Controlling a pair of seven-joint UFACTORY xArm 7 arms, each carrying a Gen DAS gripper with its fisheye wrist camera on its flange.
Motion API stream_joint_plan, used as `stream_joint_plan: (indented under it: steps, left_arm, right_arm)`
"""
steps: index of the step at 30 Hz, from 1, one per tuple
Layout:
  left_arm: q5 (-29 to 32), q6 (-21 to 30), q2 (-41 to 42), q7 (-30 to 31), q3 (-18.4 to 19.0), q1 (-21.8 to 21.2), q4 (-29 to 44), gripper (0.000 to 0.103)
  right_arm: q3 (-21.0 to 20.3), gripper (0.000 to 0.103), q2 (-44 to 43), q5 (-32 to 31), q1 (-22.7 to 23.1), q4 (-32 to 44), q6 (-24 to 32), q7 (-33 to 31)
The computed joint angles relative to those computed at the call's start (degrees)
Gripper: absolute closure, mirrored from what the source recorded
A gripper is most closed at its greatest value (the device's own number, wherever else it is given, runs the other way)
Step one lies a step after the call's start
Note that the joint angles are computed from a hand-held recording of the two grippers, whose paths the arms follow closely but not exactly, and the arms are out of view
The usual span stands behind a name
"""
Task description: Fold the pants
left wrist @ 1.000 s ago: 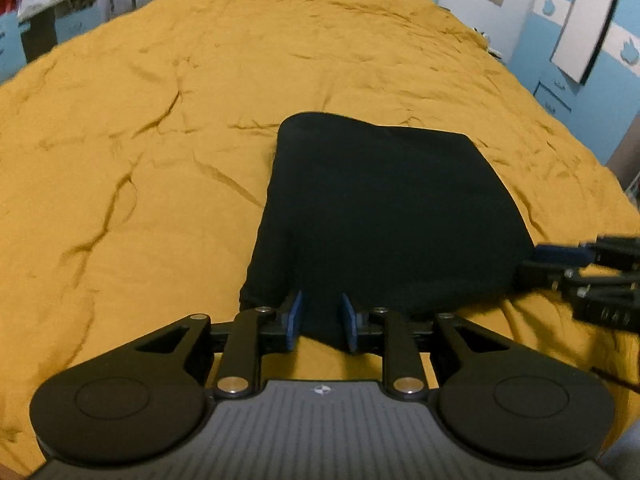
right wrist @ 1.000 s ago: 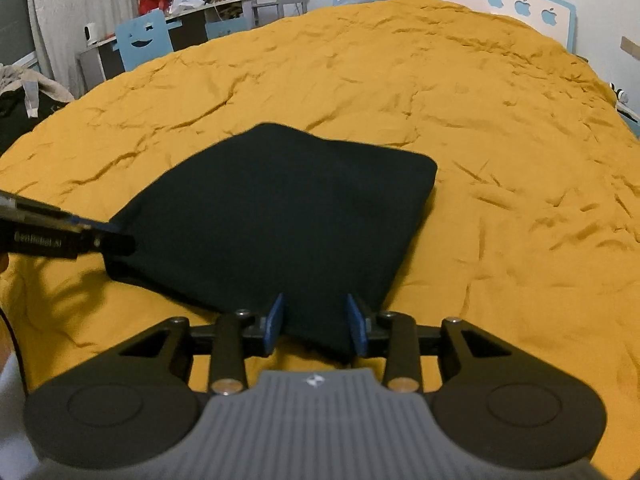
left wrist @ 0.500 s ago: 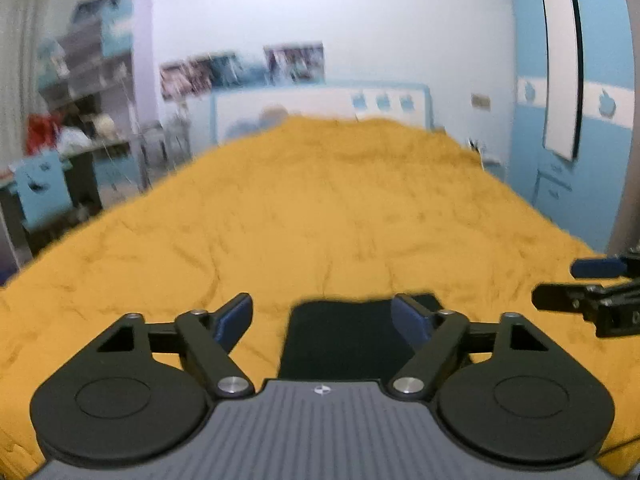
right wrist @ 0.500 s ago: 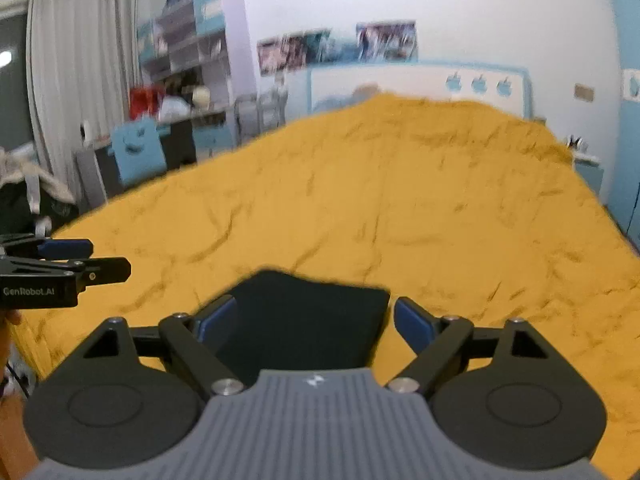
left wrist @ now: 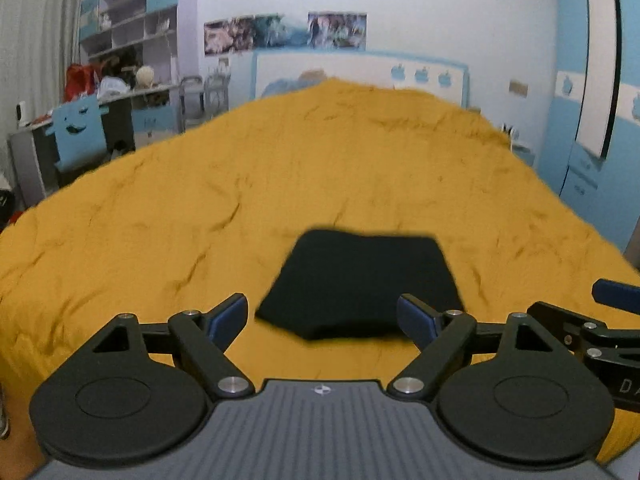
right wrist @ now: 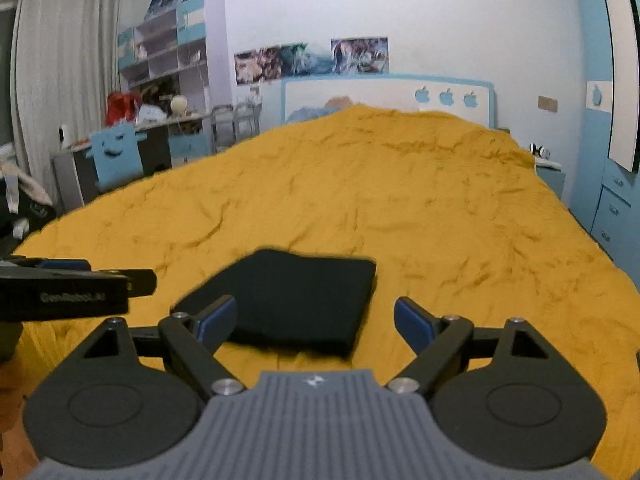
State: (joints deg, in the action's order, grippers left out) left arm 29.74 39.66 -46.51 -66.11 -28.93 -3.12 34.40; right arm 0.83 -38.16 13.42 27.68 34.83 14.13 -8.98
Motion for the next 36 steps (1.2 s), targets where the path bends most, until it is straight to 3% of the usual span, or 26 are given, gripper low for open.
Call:
stream_joint_plan:
  steps: [12,36]
  left_arm:
    - [-4.2,5.7,-0.1,1.1,-0.6,-6.4,-2.1,0.004]
    - [-2.8,6.4,1.0,0.2,0.3,-8.3,-1.9,0.004]
  right_arm:
    - [4.1,0.021,-3.0,-3.0,-4.4,-3.6,7.6,6.4]
    - [2.8,0.021,-4.8,-3.1,-2.6,-5.5,6.0,6.1]
